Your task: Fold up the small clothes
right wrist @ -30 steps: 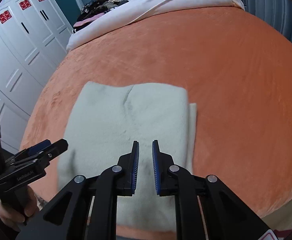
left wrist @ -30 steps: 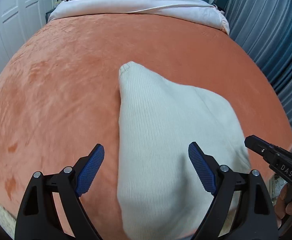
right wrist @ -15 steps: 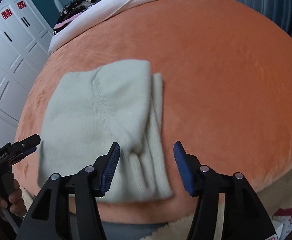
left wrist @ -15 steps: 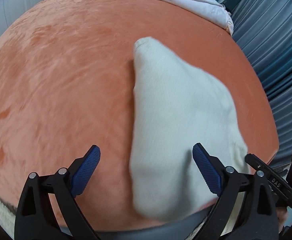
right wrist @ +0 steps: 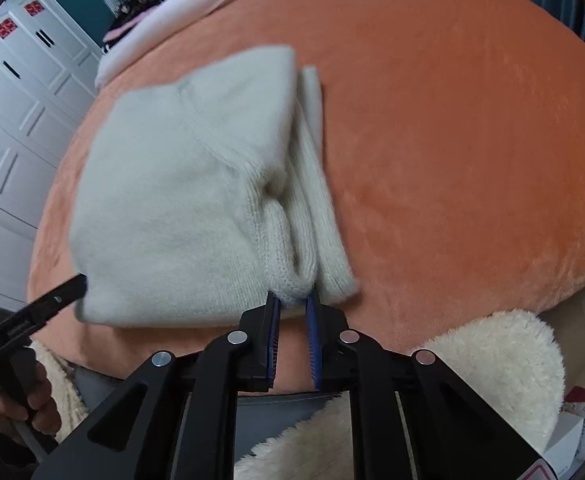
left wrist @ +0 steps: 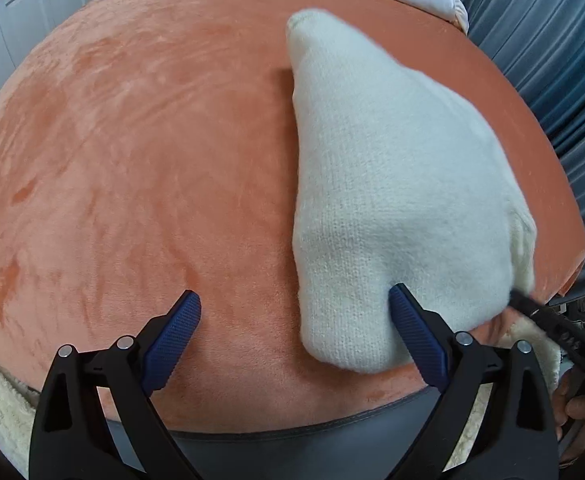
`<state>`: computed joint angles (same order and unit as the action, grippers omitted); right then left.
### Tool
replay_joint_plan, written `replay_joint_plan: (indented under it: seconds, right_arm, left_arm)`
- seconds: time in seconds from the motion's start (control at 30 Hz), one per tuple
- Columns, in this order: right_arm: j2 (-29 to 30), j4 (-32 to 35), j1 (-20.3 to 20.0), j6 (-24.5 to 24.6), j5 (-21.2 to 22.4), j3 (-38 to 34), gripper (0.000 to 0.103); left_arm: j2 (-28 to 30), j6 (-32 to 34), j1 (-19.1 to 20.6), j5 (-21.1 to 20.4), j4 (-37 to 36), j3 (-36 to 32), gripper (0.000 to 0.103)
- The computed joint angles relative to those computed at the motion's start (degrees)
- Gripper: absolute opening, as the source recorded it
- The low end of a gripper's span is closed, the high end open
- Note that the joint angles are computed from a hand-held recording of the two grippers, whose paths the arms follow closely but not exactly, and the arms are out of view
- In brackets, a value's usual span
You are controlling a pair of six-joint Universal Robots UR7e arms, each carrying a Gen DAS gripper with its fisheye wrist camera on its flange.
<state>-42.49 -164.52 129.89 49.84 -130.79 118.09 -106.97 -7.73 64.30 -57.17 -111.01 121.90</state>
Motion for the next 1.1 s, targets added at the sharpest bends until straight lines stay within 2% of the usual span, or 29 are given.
replay_joint_plan:
  seconds: [0.03, 0.13, 0.2, 0.23, 0.27, 0.37, 0.4, 0.43, 0.5, 0.57, 0.63, 0.73, 0.87, 0.97, 1.1]
  right_arm:
    - [0.3, -1.0, -1.4, 0.1, 2.4, 0.6, 0.001]
    - [-0.1, 1.9, -2.0, 2.3, 3.4, 0.6, 0.0]
    - [-0.9, 3.8, -0.7, 3.8, 1.0, 0.2, 0.002]
    - [-1.4, 4.4, 0.2, 3.8, -0.5, -0.1, 0.008]
    - [-2.0, 5.1, 1.4, 3.6, -2.4, -0.4, 0.01]
    - [-3.3, 8.6, 3.7, 3.8, -6.6, -1.8, 0.011]
    - [-3.5, 8.8, 4.0, 3.5, -7.6, -2.3, 0.018]
    - [-3.6, 7.8, 4.1, 2.7, -8.2, -2.4, 0.03]
    - [-3.2, 4.4, 3.8, 0.8, -8.1, -2.5, 0.046]
    - [-2.6, 3.5, 3.2, -0.4, -7.3, -3.3, 0.05]
    - [-2.0, 2.8, 2.2, -2.9, -6.3, -4.3, 0.06]
    - [-0.6, 4.1, 1.3, -4.1, -5.9, -6.6, 0.063]
    - [0.5, 0.4, -1.0, -6.0, -3.3, -6.7, 0.065]
    - [0.9, -4.4, -3.0, -7.7, -0.1, -5.6, 0.066]
    - [1.8, -11.3, -5.9, -9.4, 5.5, -4.1, 0.072]
  left_arm:
    - [0.5, -0.2, 0.4, -0.5, -0.4, -0.1, 0.096]
    - [0.5, -1.7, -0.6, 0.6, 1.2, -0.9, 0.096]
    - [0.0, -2.8, -1.8, 1.4, 3.5, -1.7, 0.096]
    - [-0.7, -3.5, -2.7, 1.4, 4.5, -2.1, 0.094]
    - [-1.3, -4.0, -3.5, 1.4, 5.1, -2.3, 0.094]
    - [-2.4, -3.5, -5.3, 0.2, 6.0, -3.2, 0.094]
    - [-2.4, -3.7, -6.0, 0.4, 6.1, -3.4, 0.094]
    - [-2.4, -3.8, -6.7, 0.8, 5.9, -3.3, 0.094]
    - [-2.1, -4.0, -8.1, 2.4, 5.5, -2.8, 0.094]
    - [-1.3, -4.3, -8.6, 3.0, 5.2, -2.8, 0.094]
    - [-0.3, -4.5, -8.6, 3.1, 4.9, -3.1, 0.094]
    - [1.1, -4.0, -8.5, 3.3, 4.4, -3.1, 0.094]
    - [3.3, -4.9, -7.6, 2.7, 4.2, -3.6, 0.094]
    - [4.9, -6.0, -6.6, 0.7, 3.9, -4.3, 0.095]
    - [7.9, -5.6, -2.6, -5.7, 1.2, -5.6, 0.096]
